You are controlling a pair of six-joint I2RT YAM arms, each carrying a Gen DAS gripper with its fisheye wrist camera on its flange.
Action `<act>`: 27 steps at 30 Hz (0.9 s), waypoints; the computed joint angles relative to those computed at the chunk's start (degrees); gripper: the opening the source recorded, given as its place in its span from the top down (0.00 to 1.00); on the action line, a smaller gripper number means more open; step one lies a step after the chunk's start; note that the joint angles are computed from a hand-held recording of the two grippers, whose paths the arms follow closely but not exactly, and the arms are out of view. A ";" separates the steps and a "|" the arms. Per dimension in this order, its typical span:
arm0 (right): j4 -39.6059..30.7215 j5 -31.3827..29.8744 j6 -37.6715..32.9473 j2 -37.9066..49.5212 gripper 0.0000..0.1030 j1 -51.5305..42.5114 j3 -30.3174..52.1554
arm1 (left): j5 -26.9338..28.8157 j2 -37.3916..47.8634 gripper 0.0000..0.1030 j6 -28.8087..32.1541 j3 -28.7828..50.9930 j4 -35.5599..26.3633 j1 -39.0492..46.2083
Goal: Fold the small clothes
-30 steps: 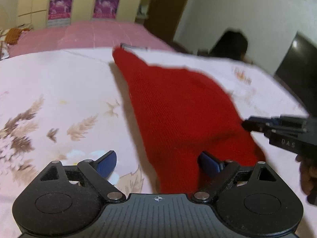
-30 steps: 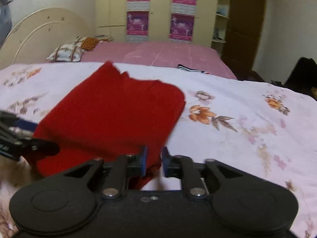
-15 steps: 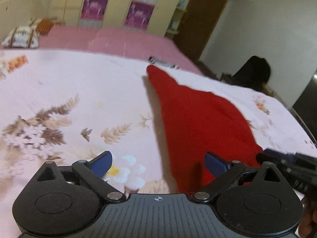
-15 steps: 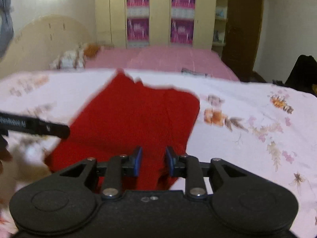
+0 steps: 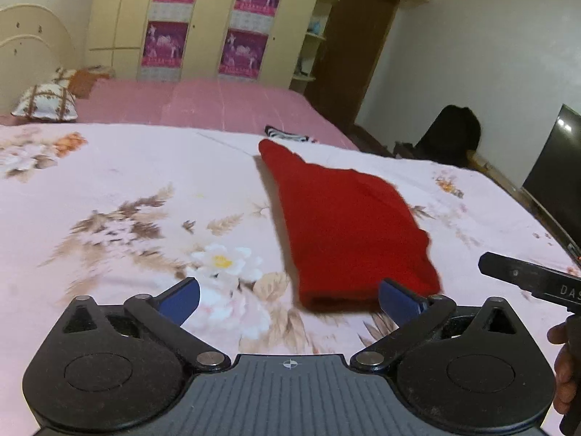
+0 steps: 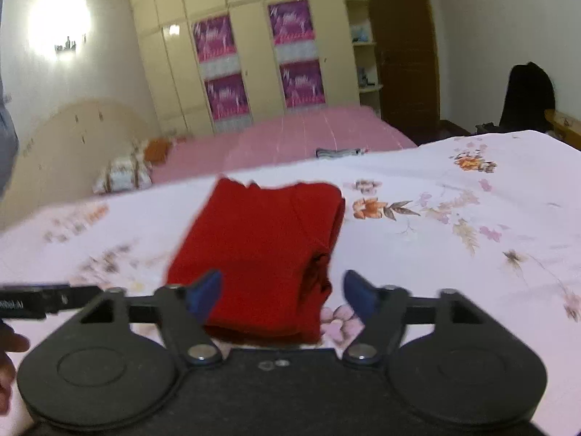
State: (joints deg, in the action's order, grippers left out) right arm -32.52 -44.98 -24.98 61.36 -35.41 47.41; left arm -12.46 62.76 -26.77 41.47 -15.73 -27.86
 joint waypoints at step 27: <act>-11.30 -7.08 15.97 53.66 0.34 9.52 40.42 | 41.05 52.45 0.16 -0.38 37.73 8.03 21.97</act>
